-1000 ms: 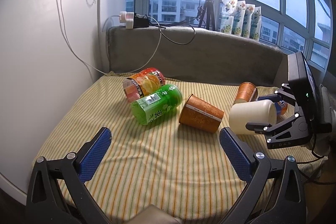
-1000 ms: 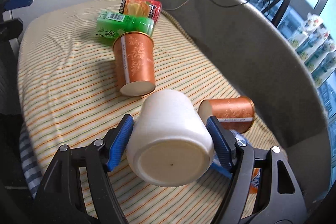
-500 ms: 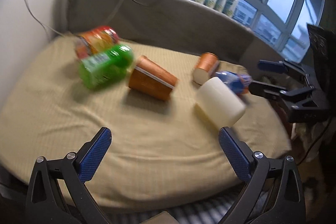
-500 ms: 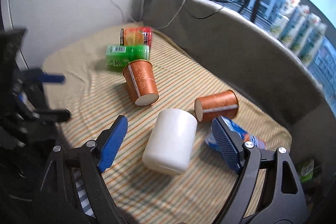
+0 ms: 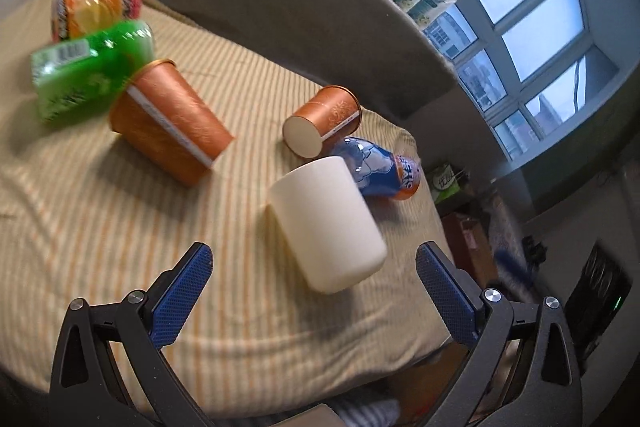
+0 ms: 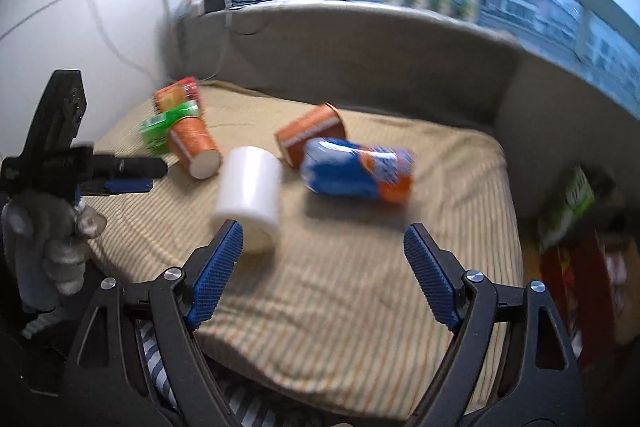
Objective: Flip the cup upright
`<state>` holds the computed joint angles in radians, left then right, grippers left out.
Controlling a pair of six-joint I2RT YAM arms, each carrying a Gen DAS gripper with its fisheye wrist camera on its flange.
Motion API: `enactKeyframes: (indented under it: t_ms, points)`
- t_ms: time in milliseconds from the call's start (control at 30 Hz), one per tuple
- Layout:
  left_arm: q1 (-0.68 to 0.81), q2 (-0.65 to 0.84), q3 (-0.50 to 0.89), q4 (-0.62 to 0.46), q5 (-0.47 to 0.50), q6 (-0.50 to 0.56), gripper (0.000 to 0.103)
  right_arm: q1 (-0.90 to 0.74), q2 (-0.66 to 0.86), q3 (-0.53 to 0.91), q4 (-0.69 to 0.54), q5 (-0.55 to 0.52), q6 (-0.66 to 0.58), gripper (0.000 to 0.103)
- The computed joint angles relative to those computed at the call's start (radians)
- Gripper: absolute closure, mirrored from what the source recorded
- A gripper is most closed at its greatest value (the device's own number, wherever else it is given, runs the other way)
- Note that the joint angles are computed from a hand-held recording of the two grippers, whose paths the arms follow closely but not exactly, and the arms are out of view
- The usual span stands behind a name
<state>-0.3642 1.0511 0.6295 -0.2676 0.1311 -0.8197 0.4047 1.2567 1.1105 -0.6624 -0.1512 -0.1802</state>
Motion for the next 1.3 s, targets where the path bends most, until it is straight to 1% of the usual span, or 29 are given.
enactKeyframes:
  t_ms: [200,300,400,700,733,767,900,933,1000,1033,1200,1300]
  points:
    - [0.064,0.144,0.044,0.066,0.111,-0.087,0.002,-0.136,-0.068,-0.095,0.02,-0.087,0.026,0.018]
    - [0.073,0.191,0.057,0.081,0.131,-0.113,0.002,-0.165,-0.088,-0.128,0.038,-0.087,0.022,0.018]
    - [0.074,0.231,0.07,0.096,0.147,-0.138,0.002,-0.194,-0.09,-0.144,0.047,-0.114,0.024,0.018]
    - [0.067,0.328,0.113,0.127,0.159,-0.158,0.002,-0.215,-0.088,-0.178,0.079,-0.109,0.02,0.018]
    - [0.069,0.34,0.118,0.131,0.163,-0.16,0.003,-0.219,-0.087,-0.181,0.082,-0.109,0.019,0.018]
    - [0.07,0.346,0.119,0.135,0.169,-0.166,0.007,-0.224,-0.087,-0.184,0.085,-0.109,0.018,0.018]
    - [0.074,0.382,0.13,0.142,0.181,-0.174,0.015,-0.238,-0.089,-0.194,0.091,-0.112,0.012,0.018]
    - [0.075,0.387,0.133,0.142,0.184,-0.177,0.021,-0.242,-0.087,-0.195,0.092,-0.112,0.011,0.018]
    - [0.076,0.396,0.13,0.159,0.193,-0.185,0.023,-0.246,-0.082,-0.197,0.095,-0.109,0.009,0.018]
    - [0.073,0.396,0.13,0.164,0.195,-0.187,0.026,-0.246,-0.079,-0.199,0.099,-0.102,0.007,0.018]
    - [0.063,0.393,0.142,0.151,0.179,-0.178,0.026,-0.255,-0.073,-0.206,0.113,-0.101,0.014,0.018]
    - [0.048,0.379,0.15,0.136,0.146,-0.155,0.027,-0.254,-0.074,-0.207,0.121,-0.093,0.013,0.018]
